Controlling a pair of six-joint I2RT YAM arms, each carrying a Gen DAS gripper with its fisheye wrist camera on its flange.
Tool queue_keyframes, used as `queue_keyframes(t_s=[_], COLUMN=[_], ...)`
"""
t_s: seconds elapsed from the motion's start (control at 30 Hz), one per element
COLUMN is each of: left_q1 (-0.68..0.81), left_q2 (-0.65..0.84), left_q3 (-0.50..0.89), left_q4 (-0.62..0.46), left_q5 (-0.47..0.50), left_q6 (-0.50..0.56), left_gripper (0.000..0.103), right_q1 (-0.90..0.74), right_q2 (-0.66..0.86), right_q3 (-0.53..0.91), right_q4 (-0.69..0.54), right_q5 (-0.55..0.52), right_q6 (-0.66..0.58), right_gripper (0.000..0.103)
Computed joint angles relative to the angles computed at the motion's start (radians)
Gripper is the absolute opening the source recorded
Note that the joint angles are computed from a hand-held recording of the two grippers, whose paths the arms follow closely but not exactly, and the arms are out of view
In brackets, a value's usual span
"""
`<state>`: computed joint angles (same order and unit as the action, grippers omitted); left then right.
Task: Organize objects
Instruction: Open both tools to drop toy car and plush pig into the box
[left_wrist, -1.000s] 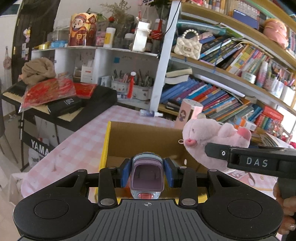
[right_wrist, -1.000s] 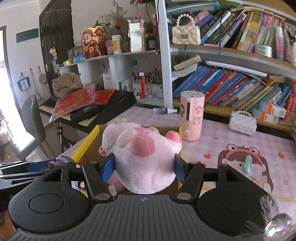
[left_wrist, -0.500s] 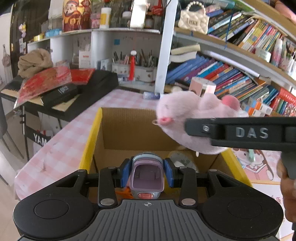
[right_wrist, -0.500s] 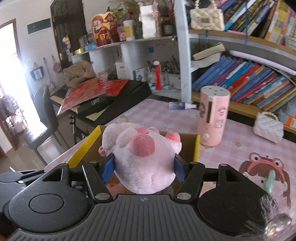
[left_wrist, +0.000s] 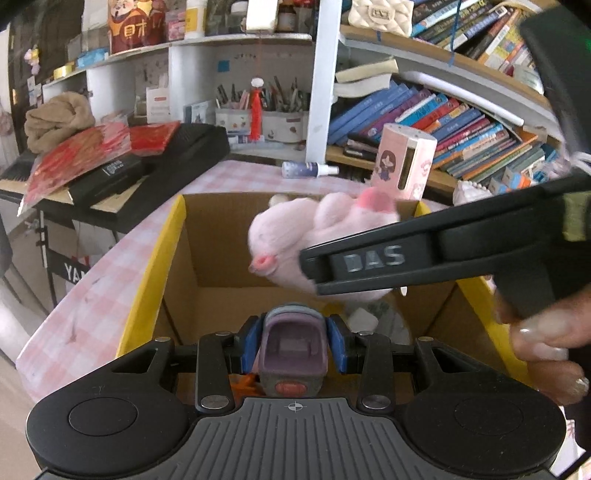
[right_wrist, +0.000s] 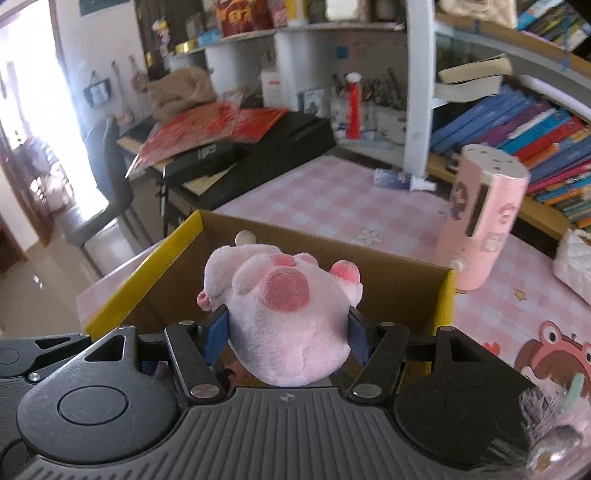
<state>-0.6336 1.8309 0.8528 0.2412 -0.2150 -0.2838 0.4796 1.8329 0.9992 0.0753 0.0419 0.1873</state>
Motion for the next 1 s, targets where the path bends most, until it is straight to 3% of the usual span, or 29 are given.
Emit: queue_keyframes(t_s=[0.27, 0.4, 0.47, 0.6, 1.0], left_q1=[0.017, 0.013, 0.012, 0.016, 0.012], left_q2=[0.021, 0.003, -0.016, -0.054, -0.166], left_q3=[0.009, -0.014, -0.033, -0.071, -0.161], left_q4=[-0.016, 0.009, 0.022, 0.040, 0.062], left_q5=[0.005, -0.013, -0.025, -0.040, -0.077], left_q6=[-0.022, -0.015, -0.016, -0.028, -0.047], left_gripper=[0.038, 0.040, 0.050, 0.051, 0.061], right_q1=[-0.015, -0.003, 0.003, 0.007, 0.040], right_q2=[0.079, 0.110, 0.129, 0.161, 0.002], right_q3=[0.119, 0.158, 0.178, 0.207, 0.033], right_q4=[-0.086, -0.097, -0.113, -0.135, -0.017], right_q5=[-0.034, -0.027, -0.022, -0.001, 0.082], right_q6=[-0.009, -0.030, -0.033, -0.024, 0.015], right_gripper=[0.063, 0.055, 0.051, 0.048, 0.052])
